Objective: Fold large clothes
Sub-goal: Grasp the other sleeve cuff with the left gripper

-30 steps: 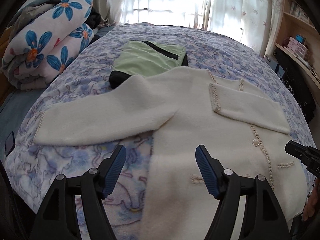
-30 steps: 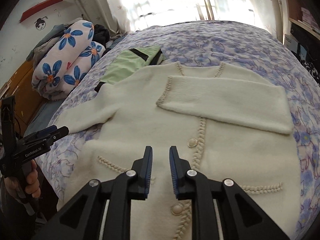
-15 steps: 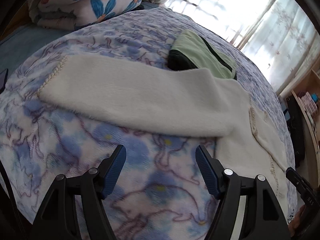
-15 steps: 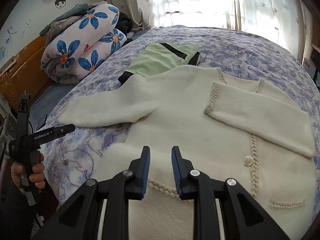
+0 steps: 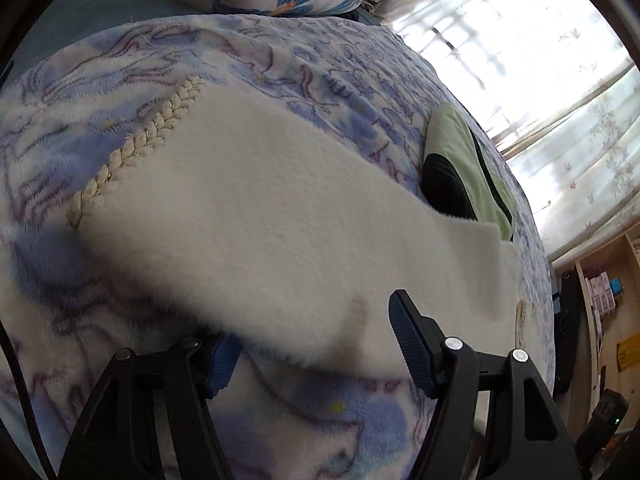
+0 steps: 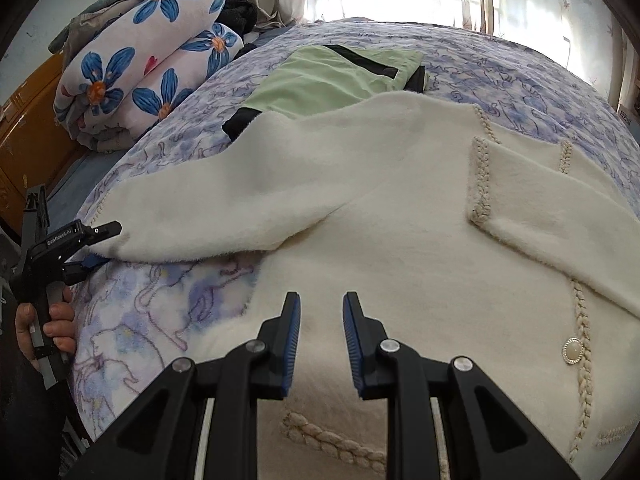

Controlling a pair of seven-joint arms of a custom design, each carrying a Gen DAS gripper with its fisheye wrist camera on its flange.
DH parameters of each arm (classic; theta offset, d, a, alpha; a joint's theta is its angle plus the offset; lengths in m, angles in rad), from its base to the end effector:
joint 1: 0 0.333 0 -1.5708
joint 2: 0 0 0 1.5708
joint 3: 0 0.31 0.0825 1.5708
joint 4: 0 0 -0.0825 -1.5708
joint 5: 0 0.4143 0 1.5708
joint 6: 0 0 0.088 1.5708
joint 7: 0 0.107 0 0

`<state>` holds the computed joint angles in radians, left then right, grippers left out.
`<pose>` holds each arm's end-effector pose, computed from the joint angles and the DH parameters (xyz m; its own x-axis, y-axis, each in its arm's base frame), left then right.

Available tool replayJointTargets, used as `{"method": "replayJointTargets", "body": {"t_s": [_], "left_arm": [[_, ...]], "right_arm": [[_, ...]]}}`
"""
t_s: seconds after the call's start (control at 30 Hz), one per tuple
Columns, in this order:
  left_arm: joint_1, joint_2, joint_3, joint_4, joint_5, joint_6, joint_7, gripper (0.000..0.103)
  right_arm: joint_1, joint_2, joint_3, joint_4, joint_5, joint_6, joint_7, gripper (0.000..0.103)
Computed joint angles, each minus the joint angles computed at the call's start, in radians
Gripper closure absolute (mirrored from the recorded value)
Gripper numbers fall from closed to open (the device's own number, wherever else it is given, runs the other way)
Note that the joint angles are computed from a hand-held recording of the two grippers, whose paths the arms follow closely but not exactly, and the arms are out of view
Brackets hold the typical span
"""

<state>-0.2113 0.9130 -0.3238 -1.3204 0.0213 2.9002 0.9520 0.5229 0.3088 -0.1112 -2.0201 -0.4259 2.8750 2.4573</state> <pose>0.7343 -0.3441 0.2615 0.1138 -0.8254 0.5530 -0.8533 -0.3663 -0.3712 0.5919 0.2876 0.3293 -0.0388 -0.9901 -0.1352 -0.8366 0.1062 -0.5375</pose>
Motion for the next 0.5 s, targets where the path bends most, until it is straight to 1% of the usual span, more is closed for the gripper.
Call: {"method": "replayJointTargets", "body": {"t_s": [0.03,0.07,0.1,0.13,0.17,0.2,0.23,0.27,0.3,0.37,0.4,0.5], "left_arm": [[-0.017,0.011,0.026,0.023,0.006,-0.003,-0.021,0.048],[-0.032,0.021,0.049,0.043,0.013,-0.012,-0.041,0.059],[-0.048,0.031,0.074,0.063,0.02,-0.022,-0.069,0.067],[-0.056,0.04,0.091,0.076,0.026,-0.023,-0.093,0.082],[-0.042,0.052,0.075,0.083,0.021,-0.006,-0.094,0.088],[-0.032,0.059,0.062,0.082,0.015,0.015,-0.098,0.09],[-0.041,0.055,0.073,0.077,0.022,0.027,-0.115,0.092],[-0.07,0.05,0.111,0.083,0.042,0.019,-0.143,0.093],[-0.124,0.041,0.178,0.096,0.079,-0.006,-0.189,0.094],[-0.218,0.011,0.294,0.1,0.17,-0.047,-0.277,0.096],[-0.259,0.003,0.338,0.11,0.215,-0.058,-0.313,0.096],[-0.326,-0.043,0.395,0.097,0.326,-0.027,-0.362,0.097]], "right_arm": [[-0.006,0.01,0.008,0.008,0.012,-0.002,-0.01,0.081],[-0.013,0.018,0.016,0.014,0.029,-0.004,-0.024,0.081],[-0.018,0.023,0.022,0.018,0.045,-0.005,-0.037,0.081],[-0.021,0.029,0.027,0.021,0.062,-0.006,-0.049,0.081],[-0.023,0.035,0.03,0.025,0.077,-0.006,-0.059,0.081],[-0.025,0.038,0.032,0.024,0.092,-0.004,-0.071,0.081],[-0.029,0.04,0.037,0.024,0.109,-0.002,-0.086,0.081],[-0.027,0.042,0.036,0.024,0.119,0.001,-0.093,0.081],[-0.025,0.041,0.034,0.02,0.128,0.005,-0.1,0.081],[-0.019,0.038,0.028,0.014,0.141,0.015,-0.109,0.081],[-0.013,0.033,0.021,0.008,0.14,0.021,-0.108,0.081],[0.006,0.013,-0.004,-0.015,0.124,0.042,-0.091,0.081]]}}
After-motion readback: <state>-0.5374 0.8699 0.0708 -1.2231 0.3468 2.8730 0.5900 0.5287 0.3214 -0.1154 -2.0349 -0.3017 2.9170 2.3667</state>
